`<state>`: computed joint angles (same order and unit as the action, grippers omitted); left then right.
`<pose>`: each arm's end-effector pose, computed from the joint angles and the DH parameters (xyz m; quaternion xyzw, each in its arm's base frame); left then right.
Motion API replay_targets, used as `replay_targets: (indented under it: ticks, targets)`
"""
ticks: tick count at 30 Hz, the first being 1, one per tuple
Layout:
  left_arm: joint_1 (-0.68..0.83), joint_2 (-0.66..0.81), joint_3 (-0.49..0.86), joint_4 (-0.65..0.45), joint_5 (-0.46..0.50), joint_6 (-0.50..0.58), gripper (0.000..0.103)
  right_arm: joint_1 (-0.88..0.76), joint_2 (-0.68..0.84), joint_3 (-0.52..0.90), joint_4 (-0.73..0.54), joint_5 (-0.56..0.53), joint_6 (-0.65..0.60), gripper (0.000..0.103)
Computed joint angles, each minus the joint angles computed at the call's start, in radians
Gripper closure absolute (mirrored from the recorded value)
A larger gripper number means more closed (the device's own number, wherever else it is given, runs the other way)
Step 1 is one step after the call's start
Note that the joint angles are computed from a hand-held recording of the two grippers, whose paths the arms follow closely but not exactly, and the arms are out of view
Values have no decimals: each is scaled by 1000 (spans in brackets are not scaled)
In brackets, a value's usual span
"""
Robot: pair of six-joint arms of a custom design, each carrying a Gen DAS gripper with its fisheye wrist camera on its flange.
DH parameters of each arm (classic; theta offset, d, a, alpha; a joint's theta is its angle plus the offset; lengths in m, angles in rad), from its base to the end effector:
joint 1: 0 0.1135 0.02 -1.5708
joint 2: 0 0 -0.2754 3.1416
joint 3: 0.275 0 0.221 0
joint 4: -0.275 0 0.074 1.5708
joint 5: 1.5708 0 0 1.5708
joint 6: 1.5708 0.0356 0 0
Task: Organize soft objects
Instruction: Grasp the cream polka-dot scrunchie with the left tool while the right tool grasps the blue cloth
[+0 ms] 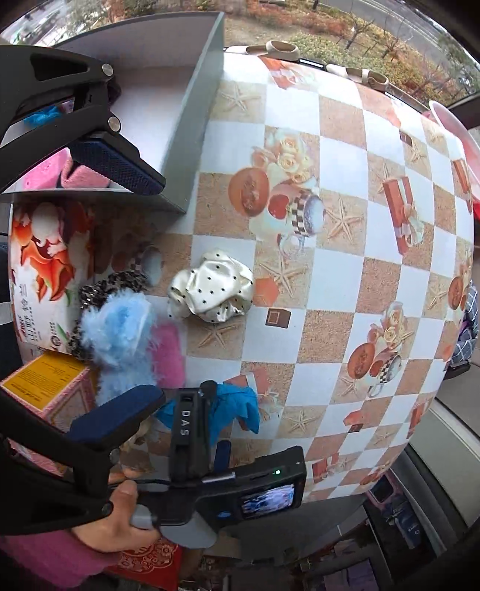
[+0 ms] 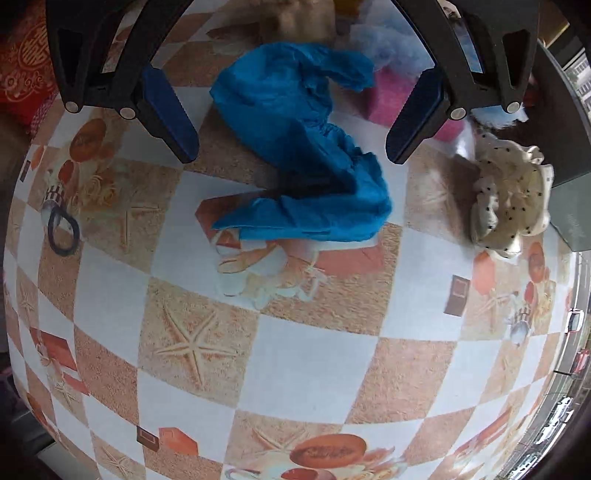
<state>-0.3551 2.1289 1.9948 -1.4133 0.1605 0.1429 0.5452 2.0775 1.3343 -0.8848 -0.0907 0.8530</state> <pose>0.3611 -0.1400 0.2690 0.2465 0.9657 -0.0809 0.0031 0.2930 0.1815 0.1453 -0.1544 -0.9866 -0.0163 0.0510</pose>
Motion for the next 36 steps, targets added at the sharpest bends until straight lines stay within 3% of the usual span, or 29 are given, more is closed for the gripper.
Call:
replay_targets:
  ticks: [3,7,11,14,20,28,30,31,32,34,35,36]
  targets:
    - [-59,88,36,34,-55,-41,0,-30,-74,-170,47,27,53,1]
    - [-86,222,117,6,-101,-95,0,-148,-287,-497,162,-1,138,1]
    - [-84,285,145,-5,-116,-129,0,-209,-502,-696,284,-52,167,1]
    - [-90,319,157,-16,-136,-134,0,-183,-517,-677,309,-21,142,1]
    - [-90,369,156,-23,-156,-146,1,-105,-331,-538,268,58,109,0]
    - [-106,348,53,54,-176,-147,3,-75,-330,-526,259,76,127,0]
    - [-122,314,11,96,-180,-136,13,-34,-332,-514,265,57,177,2]
    - [-133,288,-14,125,-183,-119,29,-12,-316,-486,263,63,192,11]
    - [-150,269,-25,148,-183,-99,55,-37,-278,-421,242,81,143,18]
    - [-153,252,-28,155,-118,-34,84,-37,-305,-391,181,108,101,42]
    - [-149,252,-25,147,-71,-26,84,-52,-330,-389,168,108,80,49]
    - [-148,235,-45,162,-52,-24,85,-57,-356,-405,180,102,80,65]
